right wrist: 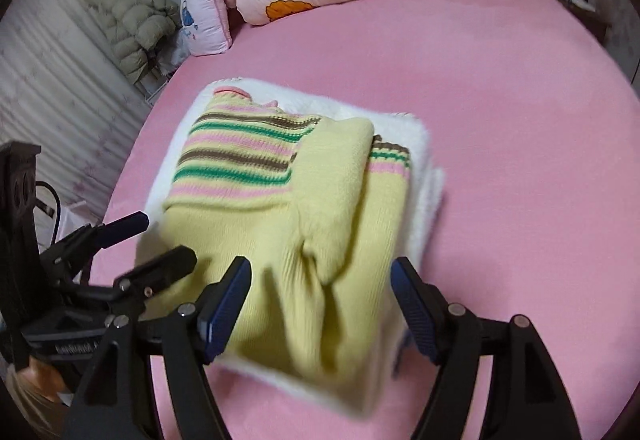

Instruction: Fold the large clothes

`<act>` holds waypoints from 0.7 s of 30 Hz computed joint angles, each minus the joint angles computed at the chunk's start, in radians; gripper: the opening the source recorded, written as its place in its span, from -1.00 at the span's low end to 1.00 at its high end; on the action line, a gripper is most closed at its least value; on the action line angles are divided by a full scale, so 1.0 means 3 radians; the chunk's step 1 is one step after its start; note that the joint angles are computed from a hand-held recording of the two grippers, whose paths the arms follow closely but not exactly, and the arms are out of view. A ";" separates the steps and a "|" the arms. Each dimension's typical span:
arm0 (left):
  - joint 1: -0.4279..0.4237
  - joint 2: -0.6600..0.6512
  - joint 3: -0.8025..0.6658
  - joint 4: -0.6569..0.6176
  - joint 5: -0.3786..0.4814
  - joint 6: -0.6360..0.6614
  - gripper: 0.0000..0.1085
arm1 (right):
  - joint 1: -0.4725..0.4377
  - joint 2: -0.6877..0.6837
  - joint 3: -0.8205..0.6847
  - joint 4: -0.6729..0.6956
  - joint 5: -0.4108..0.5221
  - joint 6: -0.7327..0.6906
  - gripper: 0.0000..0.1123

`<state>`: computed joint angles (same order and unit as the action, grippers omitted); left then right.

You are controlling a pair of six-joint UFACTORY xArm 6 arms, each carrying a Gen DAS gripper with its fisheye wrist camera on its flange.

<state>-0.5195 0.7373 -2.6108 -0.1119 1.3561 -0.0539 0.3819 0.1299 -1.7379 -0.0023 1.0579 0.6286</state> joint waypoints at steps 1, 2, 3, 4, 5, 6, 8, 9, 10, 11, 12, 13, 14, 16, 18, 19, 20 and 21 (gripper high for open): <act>-0.0014 -0.0155 0.0182 -0.0013 0.0011 -0.0049 0.74 | 0.0028 -0.0092 0.0035 -0.0039 0.0056 0.0024 0.29; -0.0029 -0.0352 0.0418 -0.0035 -0.0005 -0.0096 0.74 | 0.0048 -0.0188 0.0082 -0.0049 0.0114 0.0038 0.29; -0.0048 -0.0515 0.0602 -0.0043 -0.0016 -0.0142 0.74 | 0.0070 -0.0262 0.0089 -0.0071 0.0197 0.0078 0.29; -0.0078 -0.0713 0.0833 -0.0042 -0.0049 -0.0189 0.74 | 0.0092 -0.0372 0.0131 -0.0080 0.0244 0.0123 0.29; -0.0117 -0.0881 0.1000 -0.0025 -0.0056 -0.0232 0.74 | 0.0111 -0.0519 0.0220 -0.0080 0.0278 0.0146 0.29; -0.0166 -0.1053 0.1177 0.0020 -0.0084 -0.0273 0.74 | 0.0148 -0.0647 0.0249 -0.0109 0.0355 0.0192 0.29; -0.0302 -0.1353 0.1416 0.0186 -0.0074 -0.0418 0.74 | 0.0213 -0.0895 0.0314 -0.0142 0.0488 0.0267 0.29; -0.0360 -0.1449 0.1460 0.0248 -0.0053 -0.0482 0.74 | 0.0248 -0.0986 0.0328 -0.0170 0.0550 0.0308 0.29; -0.0435 -0.1587 0.1551 0.0308 -0.0055 -0.0569 0.74 | 0.0292 -0.1136 0.0356 -0.0213 0.0652 0.0352 0.29; -0.0511 -0.1686 0.1584 0.0373 -0.0028 -0.0659 0.74 | 0.0356 -0.1271 0.0353 -0.0273 0.0777 0.0399 0.30; -0.0583 -0.1759 0.1595 0.0447 0.0010 -0.0739 0.76 | 0.0442 -0.1367 0.0313 -0.0353 0.0915 0.0463 0.30; -0.0676 -0.1842 0.1602 0.0548 0.0066 -0.0849 0.83 | 0.0500 -0.1432 0.0272 -0.0405 0.1024 0.0501 0.30; -0.0767 -0.1922 0.1608 0.0623 0.0126 -0.0957 0.86 | 0.0566 -0.1511 0.0234 -0.0461 0.1148 0.0547 0.30; -0.0938 -0.2082 0.1652 0.0701 0.0189 -0.1111 0.87 | 0.0752 -0.1671 0.0154 -0.0598 0.1403 0.0683 0.31; -0.1205 -0.2229 0.1678 0.0962 0.0307 -0.1292 0.87 | 0.1067 -0.1817 0.0034 -0.0827 0.1738 0.0887 0.31; -0.1396 -0.2316 0.1713 0.1166 0.0374 -0.1425 0.87 | 0.1217 -0.1867 -0.0003 -0.0933 0.1862 0.0974 0.31; -0.1499 -0.2367 0.1732 0.1254 0.0416 -0.1490 0.87 | 0.1399 -0.1919 -0.0049 -0.1055 0.2006 0.1074 0.31; -0.1616 -0.2423 0.1764 0.1331 0.0459 -0.1568 0.87 | 0.1578 -0.1969 -0.0081 -0.1165 0.2147 0.1183 0.32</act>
<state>-1.0044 0.0106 -2.0815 0.2875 1.4937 -0.5242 0.8554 -0.4608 -1.7623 -0.3517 1.7018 0.9837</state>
